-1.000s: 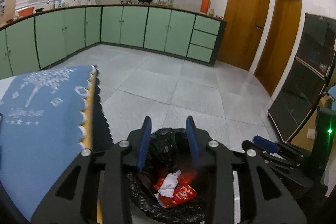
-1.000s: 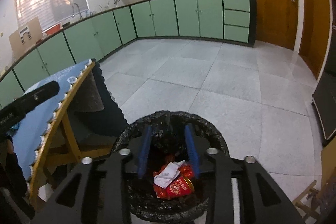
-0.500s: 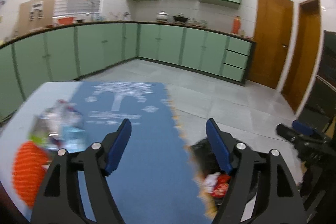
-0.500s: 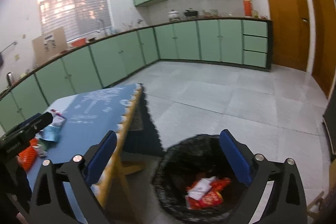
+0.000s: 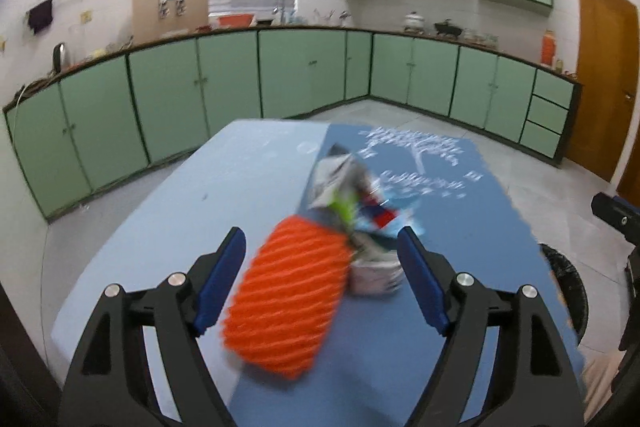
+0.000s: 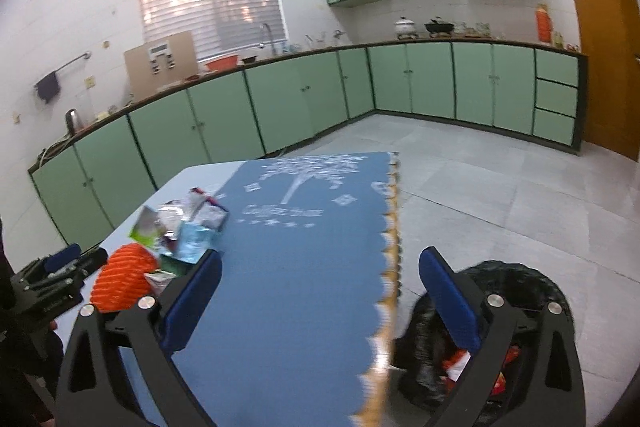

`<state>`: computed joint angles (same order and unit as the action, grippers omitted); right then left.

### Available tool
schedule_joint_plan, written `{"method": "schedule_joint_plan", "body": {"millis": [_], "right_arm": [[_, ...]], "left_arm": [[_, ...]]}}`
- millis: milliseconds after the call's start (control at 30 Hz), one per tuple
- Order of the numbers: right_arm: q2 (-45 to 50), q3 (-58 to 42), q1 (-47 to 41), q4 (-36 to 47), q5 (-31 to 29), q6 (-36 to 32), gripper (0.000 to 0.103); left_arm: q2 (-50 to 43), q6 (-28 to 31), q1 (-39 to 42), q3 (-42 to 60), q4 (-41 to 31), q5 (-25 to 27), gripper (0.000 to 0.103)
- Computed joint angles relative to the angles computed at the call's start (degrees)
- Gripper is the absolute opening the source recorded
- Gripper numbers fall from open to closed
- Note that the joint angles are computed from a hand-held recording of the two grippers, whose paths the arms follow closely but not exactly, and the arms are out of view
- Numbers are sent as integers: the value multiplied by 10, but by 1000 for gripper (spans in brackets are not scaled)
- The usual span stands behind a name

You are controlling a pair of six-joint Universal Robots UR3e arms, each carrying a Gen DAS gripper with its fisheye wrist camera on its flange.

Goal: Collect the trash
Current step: 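Move both tools back toward the orange foam net and cartons, then grasp the orange foam net with the left tool while the right tool grasps the folded carton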

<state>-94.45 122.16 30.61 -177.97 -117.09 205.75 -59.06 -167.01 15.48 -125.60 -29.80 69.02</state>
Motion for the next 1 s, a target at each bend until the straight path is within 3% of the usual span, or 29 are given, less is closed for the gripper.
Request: {"method": "schedule_joint_plan", "body": {"millis": [267,633,733,800,1000], "right_arm": [[160,-137,81,10,-33,15,91],[208,-188,93,45,-13,28,76],[215,-195,91,47,-3,25,72],[219,-198,91,47,2,22,70],[233,-215,84,42,43,7,68]], "left_arm": [[52,71,111,-42,-85,-102,76],[-3,78,106,-52,-63,-109,74],[-15,80,100,-50,-64,-108,59],[-16,79,95,-50,-64,-107,44],[18,65,113,-64,-65,-119,24]]}}
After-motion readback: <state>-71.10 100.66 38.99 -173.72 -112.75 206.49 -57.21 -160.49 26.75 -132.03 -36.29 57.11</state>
